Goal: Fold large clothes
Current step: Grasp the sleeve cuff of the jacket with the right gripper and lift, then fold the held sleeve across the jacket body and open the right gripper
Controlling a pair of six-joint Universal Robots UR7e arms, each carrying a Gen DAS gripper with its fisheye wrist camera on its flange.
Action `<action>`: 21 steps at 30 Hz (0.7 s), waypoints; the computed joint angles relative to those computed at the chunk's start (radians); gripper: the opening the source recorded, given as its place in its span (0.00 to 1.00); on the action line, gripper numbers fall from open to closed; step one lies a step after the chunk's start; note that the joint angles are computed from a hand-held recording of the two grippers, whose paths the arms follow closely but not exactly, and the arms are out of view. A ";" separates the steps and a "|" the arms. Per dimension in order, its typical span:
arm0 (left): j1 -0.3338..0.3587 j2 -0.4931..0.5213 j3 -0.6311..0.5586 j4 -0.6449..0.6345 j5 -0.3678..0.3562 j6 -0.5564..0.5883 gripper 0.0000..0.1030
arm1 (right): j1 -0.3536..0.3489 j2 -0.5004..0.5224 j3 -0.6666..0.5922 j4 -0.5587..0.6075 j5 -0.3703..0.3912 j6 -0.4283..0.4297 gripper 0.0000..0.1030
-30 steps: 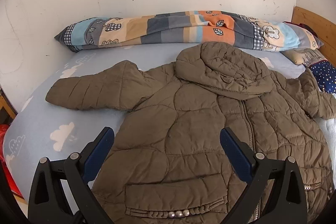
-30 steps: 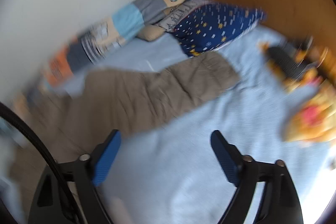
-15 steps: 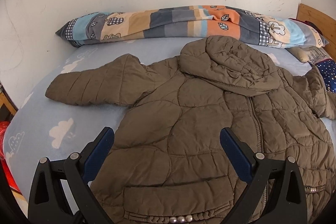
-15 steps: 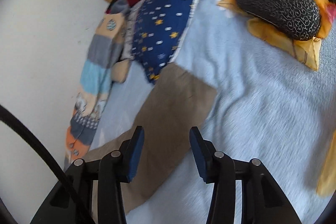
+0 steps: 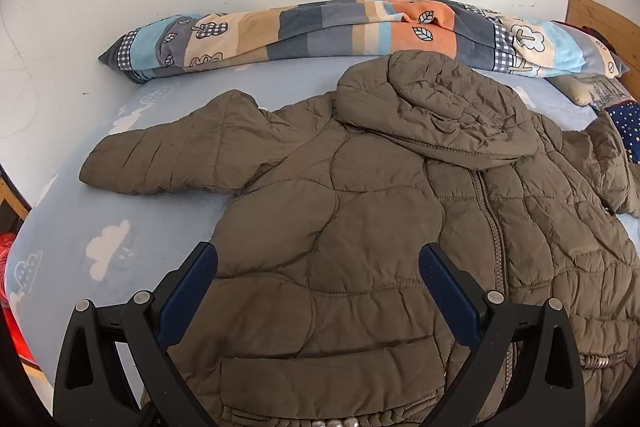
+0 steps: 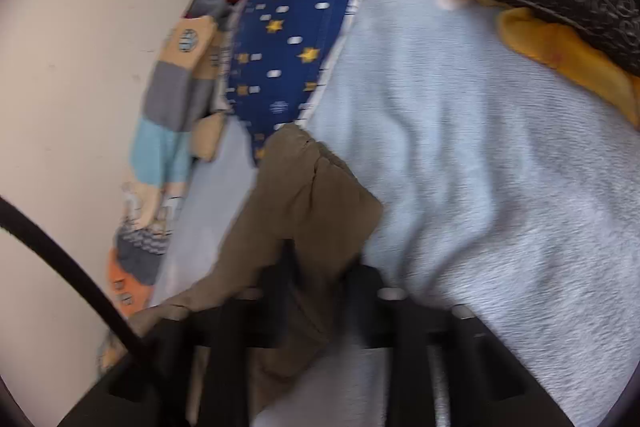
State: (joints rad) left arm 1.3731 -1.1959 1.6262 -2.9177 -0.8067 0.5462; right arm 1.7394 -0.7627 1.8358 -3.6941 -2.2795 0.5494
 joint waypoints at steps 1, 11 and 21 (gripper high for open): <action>0.000 -0.003 0.001 0.005 -0.005 -0.006 0.98 | 0.013 0.000 -0.009 0.003 -0.020 -0.013 0.18; -0.008 -0.050 0.034 -0.041 -0.033 0.019 0.98 | 0.212 0.023 -0.192 -0.101 -0.178 -0.290 0.15; 0.000 -0.085 0.026 -0.037 -0.047 0.002 0.98 | 0.404 0.219 -0.634 0.042 -0.199 -0.572 0.15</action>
State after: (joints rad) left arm 1.3727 -1.2811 1.6526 -2.9543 -0.8542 0.5485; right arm 2.1434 -0.5438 1.2015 -3.6523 -2.4788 -0.0225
